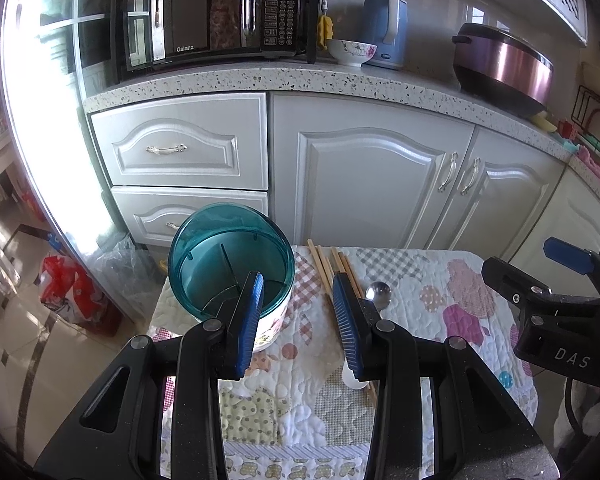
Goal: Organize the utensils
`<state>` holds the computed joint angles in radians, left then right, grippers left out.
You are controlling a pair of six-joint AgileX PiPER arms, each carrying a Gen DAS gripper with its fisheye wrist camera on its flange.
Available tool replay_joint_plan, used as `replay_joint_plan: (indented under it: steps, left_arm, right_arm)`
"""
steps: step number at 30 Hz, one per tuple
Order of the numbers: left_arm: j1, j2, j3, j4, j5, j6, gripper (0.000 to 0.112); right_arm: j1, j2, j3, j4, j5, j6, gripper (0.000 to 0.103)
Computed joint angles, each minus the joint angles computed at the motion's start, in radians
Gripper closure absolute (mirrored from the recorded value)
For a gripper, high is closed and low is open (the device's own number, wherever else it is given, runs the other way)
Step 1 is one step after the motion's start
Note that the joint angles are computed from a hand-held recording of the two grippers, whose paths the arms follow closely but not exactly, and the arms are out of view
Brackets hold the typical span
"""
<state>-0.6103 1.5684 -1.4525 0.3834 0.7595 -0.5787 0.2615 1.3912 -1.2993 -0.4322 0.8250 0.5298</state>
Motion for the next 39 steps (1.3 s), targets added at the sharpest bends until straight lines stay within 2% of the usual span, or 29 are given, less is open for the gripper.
replay_joint_plan:
  steps: [15,20,23,25,30,34,36,38,39]
  left_arm:
    - [0.017,0.031,0.005,-0.063,-0.003,0.061,0.077]
    - [0.039,0.049,0.015,-0.208,-0.026,0.207,0.077]
    - [0.052,0.085,-0.002,-0.328,-0.013,0.317,0.077]
    - [0.044,0.12,-0.023,-0.343,-0.002,0.332,0.077]
    - [0.039,0.224,-0.119,-0.376,0.054,0.367,0.077]
    - [0.035,0.289,-0.2,-0.373,0.096,0.37,0.077]
    - [0.039,0.32,-0.242,-0.382,0.121,0.374,0.077]
    - [0.044,0.344,-0.272,-0.393,0.142,0.379,0.077]
    - [0.043,0.363,-0.294,-0.391,0.152,0.377,0.077]
  right_arm:
    - [-0.035,0.02,0.0,0.046,-0.007,-0.058,0.006]
    - [-0.086,0.037,0.017,0.124,-0.04,-0.132,0.006]
    - [-0.128,0.058,0.044,0.192,-0.076,-0.202,0.006]
    - [-0.166,0.09,0.054,0.25,-0.1,-0.268,0.006]
    - [-0.291,0.215,0.033,0.5,-0.13,-0.512,0.023]
    - [-0.343,0.327,-0.022,0.665,-0.123,-0.687,0.026]
    - [-0.353,0.392,-0.067,0.714,-0.117,-0.743,0.041]
    - [-0.364,0.458,-0.116,0.791,-0.105,-0.811,0.048]
    - [-0.371,0.492,-0.142,0.833,-0.095,-0.848,0.048]
